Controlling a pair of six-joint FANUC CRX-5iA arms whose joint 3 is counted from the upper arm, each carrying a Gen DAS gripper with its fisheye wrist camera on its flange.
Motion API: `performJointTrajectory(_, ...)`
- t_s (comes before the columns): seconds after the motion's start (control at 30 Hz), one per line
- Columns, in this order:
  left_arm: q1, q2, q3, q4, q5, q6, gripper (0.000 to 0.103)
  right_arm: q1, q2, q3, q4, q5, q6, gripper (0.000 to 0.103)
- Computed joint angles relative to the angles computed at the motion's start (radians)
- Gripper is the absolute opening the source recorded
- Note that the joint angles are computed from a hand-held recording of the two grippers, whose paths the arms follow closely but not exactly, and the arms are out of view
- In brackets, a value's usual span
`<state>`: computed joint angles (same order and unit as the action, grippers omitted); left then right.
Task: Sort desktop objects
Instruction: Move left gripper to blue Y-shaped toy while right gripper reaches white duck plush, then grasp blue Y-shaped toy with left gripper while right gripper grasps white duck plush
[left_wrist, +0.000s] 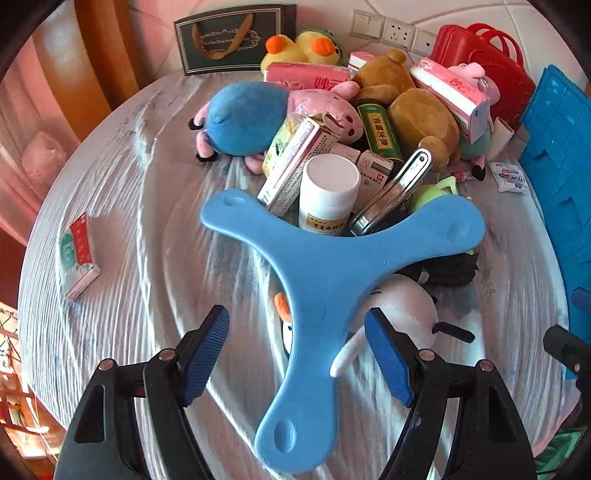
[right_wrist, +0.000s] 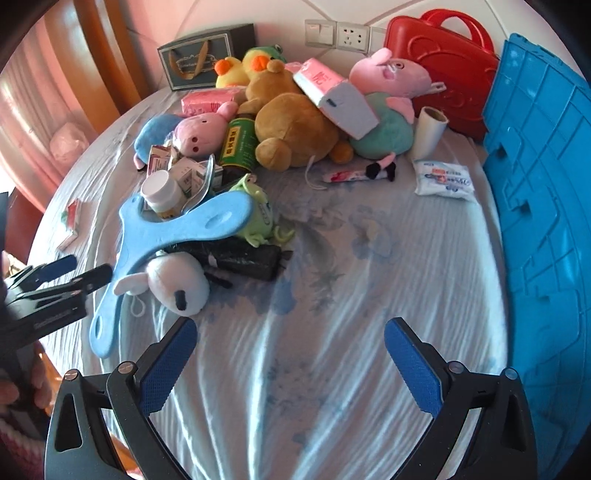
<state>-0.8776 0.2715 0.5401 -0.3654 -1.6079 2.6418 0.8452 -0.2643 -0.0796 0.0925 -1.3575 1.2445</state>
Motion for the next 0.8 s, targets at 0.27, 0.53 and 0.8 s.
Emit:
performJointTrajectory(0.27,0.107,-0.084,-0.203,0.140,0.262,-0.160,0.055,0.094,0.079,-0.006,-0.009,0.022,-0.138,0.103)
performJointTrajectory(0.53,0.093,-0.135,-0.225,0.035,0.135,-0.200,0.052,0.140,0.159,0.012,-0.051,0.062,-0.137,0.103)
performJointTrajectory(0.8,0.159,-0.169,-0.352,0.160,0.206,-0.181,0.052,0.164,0.196,0.005,-0.015,0.103,-0.132,0.085)
